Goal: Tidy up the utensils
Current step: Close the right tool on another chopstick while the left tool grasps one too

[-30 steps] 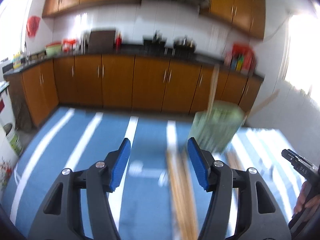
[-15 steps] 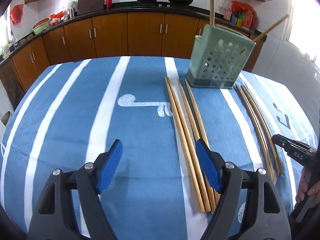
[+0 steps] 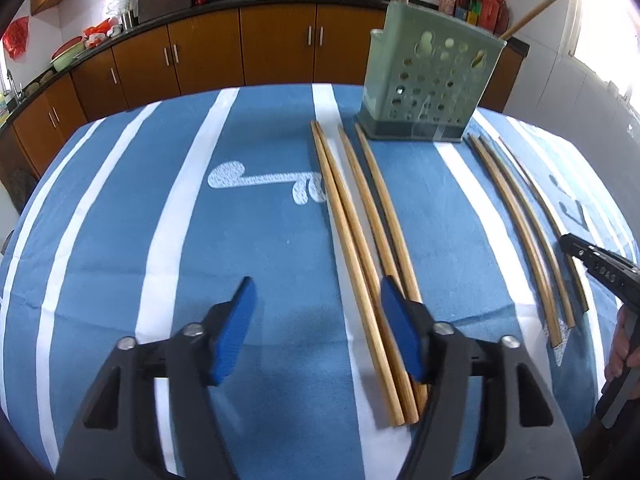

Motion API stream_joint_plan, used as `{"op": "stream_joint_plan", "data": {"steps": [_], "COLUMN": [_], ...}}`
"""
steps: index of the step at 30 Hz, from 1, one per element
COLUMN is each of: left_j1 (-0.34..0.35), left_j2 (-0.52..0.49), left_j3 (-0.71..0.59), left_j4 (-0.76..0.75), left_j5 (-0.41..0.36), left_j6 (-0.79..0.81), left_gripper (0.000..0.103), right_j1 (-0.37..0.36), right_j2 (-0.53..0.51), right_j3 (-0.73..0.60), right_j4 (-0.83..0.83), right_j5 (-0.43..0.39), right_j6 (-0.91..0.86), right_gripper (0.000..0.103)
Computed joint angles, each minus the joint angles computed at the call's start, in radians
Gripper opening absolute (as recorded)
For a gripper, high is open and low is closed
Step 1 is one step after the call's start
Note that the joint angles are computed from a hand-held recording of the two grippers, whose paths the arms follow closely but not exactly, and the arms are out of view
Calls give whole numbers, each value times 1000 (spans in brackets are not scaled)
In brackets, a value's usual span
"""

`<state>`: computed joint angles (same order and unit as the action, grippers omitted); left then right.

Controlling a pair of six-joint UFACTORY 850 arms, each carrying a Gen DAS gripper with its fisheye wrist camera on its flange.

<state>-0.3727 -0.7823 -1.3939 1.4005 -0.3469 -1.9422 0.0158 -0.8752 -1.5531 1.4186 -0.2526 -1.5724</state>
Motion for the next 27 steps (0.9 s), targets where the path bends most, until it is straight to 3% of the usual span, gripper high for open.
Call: {"op": "stream_joint_plan", "data": {"steps": [6, 10, 13, 19, 24, 27], "left_j1": [3, -5, 9, 50, 79, 75], "left_j2": [-20, -45, -45, -41, -16, -7], "left_j3": [-27, -62, -61, -51, -5, 18], "left_j4": [-69, -139, -136, -99, 43, 147], "left_j5": [23, -35, -32, -61, 3, 2], "left_j6": [68, 143, 123, 51, -85, -183], "left_gripper": [40, 19, 8, 8, 9, 10], "right_j1": [0, 1, 1, 4, 6, 4], "right_j2": [-1, 3, 6, -13, -56, -66], "right_j3": [1, 7, 14, -18, -88, -103], "right_j4": [17, 15, 48, 29, -8, 0], "right_j5": [2, 3, -1, 6, 31, 24], "right_j6": [-25, -27, -66, -48, 9, 7], "right_gripper": [8, 8, 8, 8, 8, 8]}}
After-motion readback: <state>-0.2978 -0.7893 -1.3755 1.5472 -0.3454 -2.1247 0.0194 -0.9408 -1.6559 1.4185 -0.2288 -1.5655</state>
